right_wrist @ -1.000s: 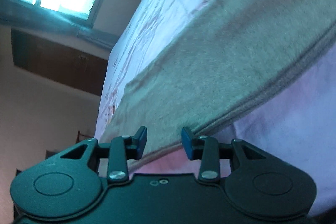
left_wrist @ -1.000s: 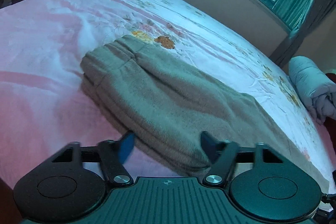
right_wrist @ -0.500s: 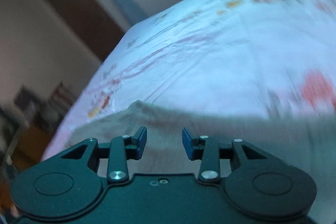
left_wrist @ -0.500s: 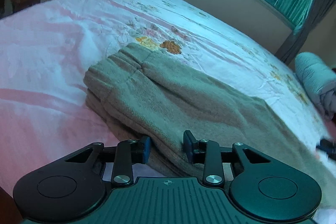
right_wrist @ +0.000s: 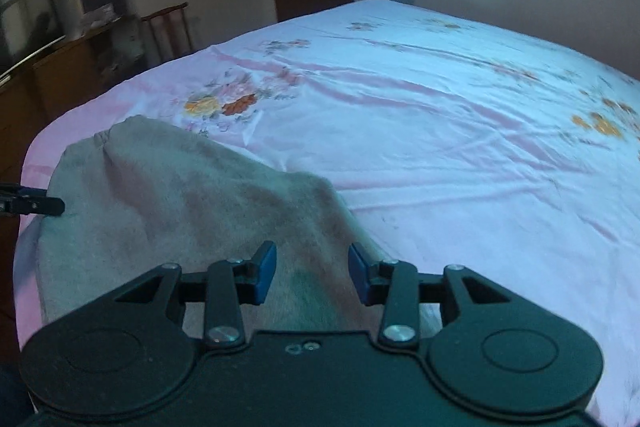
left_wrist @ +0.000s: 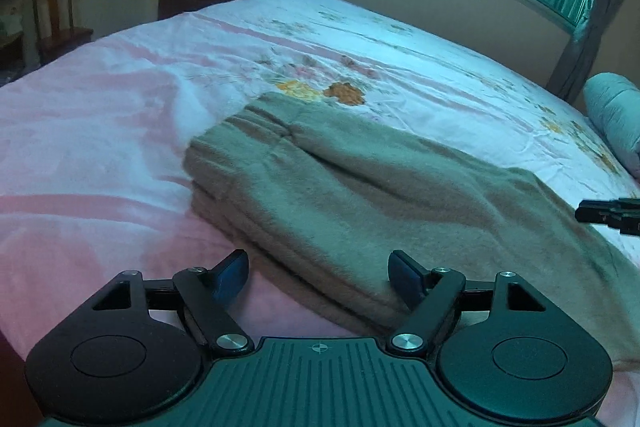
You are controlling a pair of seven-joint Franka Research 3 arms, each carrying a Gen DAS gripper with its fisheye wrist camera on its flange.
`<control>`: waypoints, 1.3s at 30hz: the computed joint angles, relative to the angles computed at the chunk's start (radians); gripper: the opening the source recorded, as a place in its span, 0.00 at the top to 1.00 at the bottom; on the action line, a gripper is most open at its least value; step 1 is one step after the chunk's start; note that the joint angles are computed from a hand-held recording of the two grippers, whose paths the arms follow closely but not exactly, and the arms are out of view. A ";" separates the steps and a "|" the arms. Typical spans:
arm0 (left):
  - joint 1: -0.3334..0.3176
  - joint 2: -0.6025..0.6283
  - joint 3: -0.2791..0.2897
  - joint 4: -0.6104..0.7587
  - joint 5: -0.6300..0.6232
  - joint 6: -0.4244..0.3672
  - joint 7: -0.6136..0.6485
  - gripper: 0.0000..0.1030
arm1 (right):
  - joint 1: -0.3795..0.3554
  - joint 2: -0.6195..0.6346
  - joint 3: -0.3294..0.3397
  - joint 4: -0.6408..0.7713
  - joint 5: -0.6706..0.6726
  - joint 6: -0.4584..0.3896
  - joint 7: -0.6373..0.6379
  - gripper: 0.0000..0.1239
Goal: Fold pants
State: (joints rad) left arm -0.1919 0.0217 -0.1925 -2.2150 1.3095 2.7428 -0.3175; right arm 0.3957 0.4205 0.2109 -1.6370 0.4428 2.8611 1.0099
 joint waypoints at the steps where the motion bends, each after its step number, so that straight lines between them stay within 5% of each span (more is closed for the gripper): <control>1: 0.002 -0.003 0.002 -0.007 0.004 0.008 -0.008 0.26 | -0.015 0.013 0.019 0.019 0.016 -0.011 -0.027 0.74; 4: 0.011 -0.005 0.008 -0.023 0.013 0.033 -0.039 0.26 | -0.041 0.018 0.047 0.033 0.046 -0.032 -0.107 0.74; 13: 0.014 0.007 0.009 -0.017 0.044 0.041 -0.072 0.26 | 0.022 0.123 -0.056 0.198 -0.085 -0.150 -0.017 0.77; 17: 0.015 0.014 0.013 -0.013 0.055 0.048 -0.079 0.26 | 0.016 0.135 -0.053 0.228 -0.112 -0.200 -0.045 0.99; 22: 0.007 0.019 0.011 -0.006 0.075 0.028 -0.096 0.25 | 0.012 0.146 -0.052 0.261 -0.124 -0.255 -0.073 1.00; 24: -0.001 0.010 0.007 -0.003 0.141 -0.015 -0.158 0.30 | 0.017 0.146 -0.051 0.252 -0.121 -0.217 -0.074 1.00; 25: -0.001 0.007 0.007 0.000 0.158 -0.025 -0.170 0.56 | 0.027 0.139 -0.059 0.239 -0.132 -0.182 -0.068 1.00; 26: 0.002 0.009 0.009 0.006 0.151 -0.025 -0.156 0.64 | 0.030 0.129 -0.058 0.220 -0.135 -0.142 -0.072 1.00; 30: 0.018 0.036 0.020 0.044 0.112 0.001 -0.068 0.64 | 0.056 0.134 -0.094 0.205 -0.172 -0.071 -0.017 1.00; 36: 0.014 0.021 0.024 0.027 0.098 0.010 -0.057 0.64 | 0.051 0.174 -0.096 0.240 -0.179 -0.127 0.115 0.94; 39: 0.014 -0.017 0.015 -0.011 0.088 -0.006 -0.066 0.56 | 0.008 0.065 -0.049 0.103 -0.110 0.005 0.133 0.89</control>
State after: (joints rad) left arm -0.1779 0.0052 -0.1775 -2.2259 1.3975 2.7371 -0.3837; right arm 0.4039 0.4860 0.1614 -1.5337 0.3324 2.8657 1.1431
